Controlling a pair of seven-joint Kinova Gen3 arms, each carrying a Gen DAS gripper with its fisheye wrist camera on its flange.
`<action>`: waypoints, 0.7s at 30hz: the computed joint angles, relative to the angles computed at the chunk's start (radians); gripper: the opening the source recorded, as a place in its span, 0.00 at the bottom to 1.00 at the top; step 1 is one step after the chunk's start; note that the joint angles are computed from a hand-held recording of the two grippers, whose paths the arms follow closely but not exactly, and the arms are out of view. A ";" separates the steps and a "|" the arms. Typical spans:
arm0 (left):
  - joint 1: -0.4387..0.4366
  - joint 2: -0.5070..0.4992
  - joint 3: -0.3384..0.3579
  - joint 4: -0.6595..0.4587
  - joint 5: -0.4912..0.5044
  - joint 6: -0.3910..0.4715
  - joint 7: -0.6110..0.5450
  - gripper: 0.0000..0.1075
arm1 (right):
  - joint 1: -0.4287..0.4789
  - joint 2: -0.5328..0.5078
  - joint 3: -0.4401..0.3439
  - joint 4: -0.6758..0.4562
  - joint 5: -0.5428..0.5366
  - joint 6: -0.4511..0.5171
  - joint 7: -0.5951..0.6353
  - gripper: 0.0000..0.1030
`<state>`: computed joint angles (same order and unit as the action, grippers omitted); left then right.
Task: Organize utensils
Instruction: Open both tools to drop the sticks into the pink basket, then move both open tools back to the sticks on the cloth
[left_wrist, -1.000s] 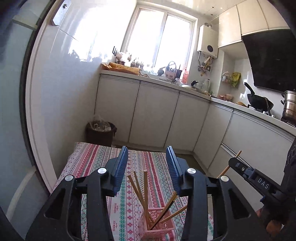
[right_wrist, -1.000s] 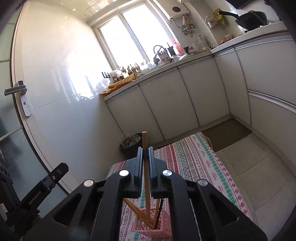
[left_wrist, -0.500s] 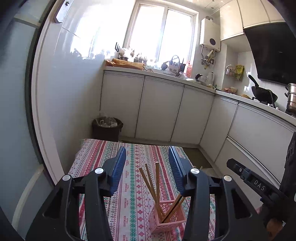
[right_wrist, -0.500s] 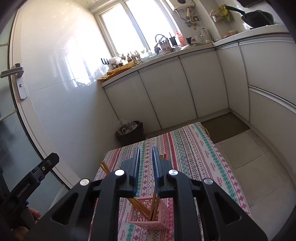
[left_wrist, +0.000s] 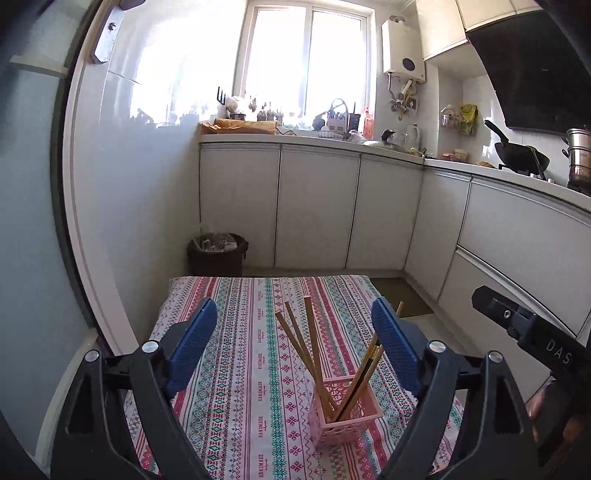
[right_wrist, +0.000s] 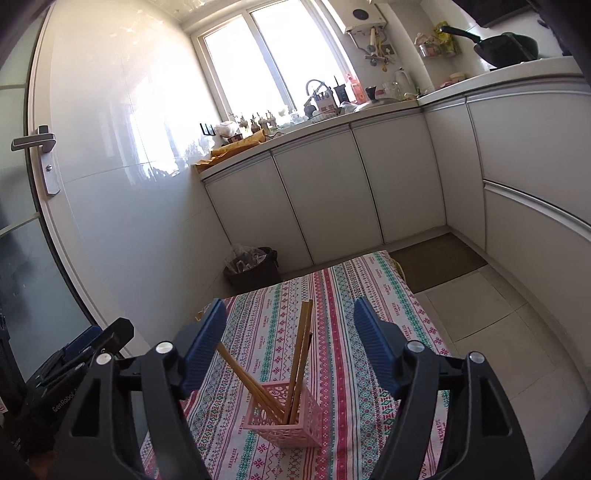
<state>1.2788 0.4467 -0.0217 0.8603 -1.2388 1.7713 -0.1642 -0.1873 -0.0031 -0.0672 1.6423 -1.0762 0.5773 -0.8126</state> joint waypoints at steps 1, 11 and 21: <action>0.002 0.004 0.000 -0.005 0.000 0.004 -0.004 0.80 | 0.003 -0.004 0.003 0.004 0.002 0.003 0.001 0.79; 0.000 0.013 0.022 -0.008 0.069 -0.014 -0.057 0.89 | -0.009 -0.075 0.037 0.095 0.056 -0.026 0.097 0.93; -0.193 0.103 0.245 -0.109 0.378 -0.097 -0.419 0.89 | 0.055 -0.077 0.219 0.099 0.145 0.226 -0.004 0.93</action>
<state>1.0856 0.5493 0.2235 0.7516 -0.8608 1.6748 -0.5833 -0.1323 -0.0797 0.1515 1.7417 -0.9310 0.8034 -0.8165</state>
